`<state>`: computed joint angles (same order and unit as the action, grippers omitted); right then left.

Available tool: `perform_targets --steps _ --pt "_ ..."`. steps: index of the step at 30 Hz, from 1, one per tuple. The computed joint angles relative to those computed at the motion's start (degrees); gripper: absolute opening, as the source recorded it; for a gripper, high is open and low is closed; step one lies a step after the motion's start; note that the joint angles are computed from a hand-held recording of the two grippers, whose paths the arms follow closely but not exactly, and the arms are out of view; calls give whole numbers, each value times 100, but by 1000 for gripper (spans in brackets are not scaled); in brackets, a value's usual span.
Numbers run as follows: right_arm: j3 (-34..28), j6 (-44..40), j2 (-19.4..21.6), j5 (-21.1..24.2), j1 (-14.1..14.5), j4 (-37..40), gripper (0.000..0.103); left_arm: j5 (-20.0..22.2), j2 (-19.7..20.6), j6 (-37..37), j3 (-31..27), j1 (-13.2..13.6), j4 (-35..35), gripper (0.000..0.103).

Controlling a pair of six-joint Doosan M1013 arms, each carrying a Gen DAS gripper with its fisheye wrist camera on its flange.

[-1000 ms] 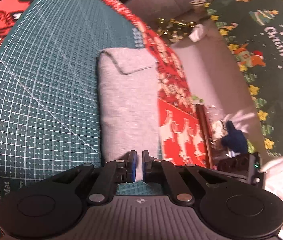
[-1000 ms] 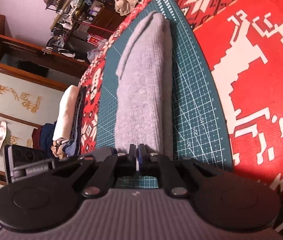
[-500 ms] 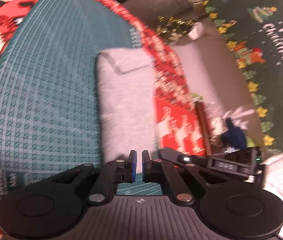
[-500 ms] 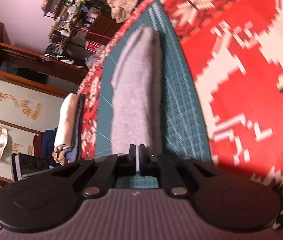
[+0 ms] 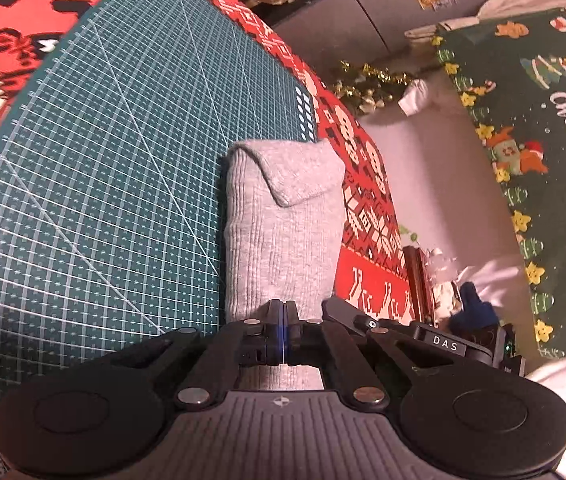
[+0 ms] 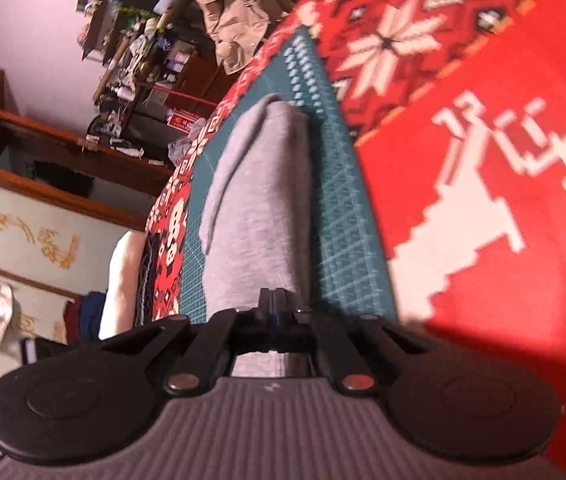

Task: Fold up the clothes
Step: 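Fold the strip's end flap over again with the left gripper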

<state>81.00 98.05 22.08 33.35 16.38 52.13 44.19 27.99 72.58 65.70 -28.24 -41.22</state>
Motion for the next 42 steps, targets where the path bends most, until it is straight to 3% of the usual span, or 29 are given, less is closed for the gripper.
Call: perform_targets --steps 4,11,15,19,23,28,32,34,42 --pt "-106 66 -10 -26 -28 -229 4 -77 15 85 -118 -9 73 4" --pt "-767 -181 373 145 -46 4 4 46 504 374 -851 -58 38 4" --pt "-965 254 584 249 -46 -207 0 128 605 91 -869 -43 182 3" --pt "-723 -246 527 117 -92 265 0 -12 500 314 -555 46 -392 3" --pt "-809 268 480 166 -110 -489 0 98 449 137 -656 44 -4 2" --pt "-975 426 495 105 -180 -706 2 -153 562 314 -887 105 -502 3" --pt "-1351 453 749 254 -170 -693 2 164 925 -20 -1525 60 30 3" --pt "-1462 541 842 270 -151 -828 1 459 1061 -372 -1768 2 699 3" --pt "-1269 929 728 -154 -89 -1574 0 129 821 -372 -1301 47 443 2"
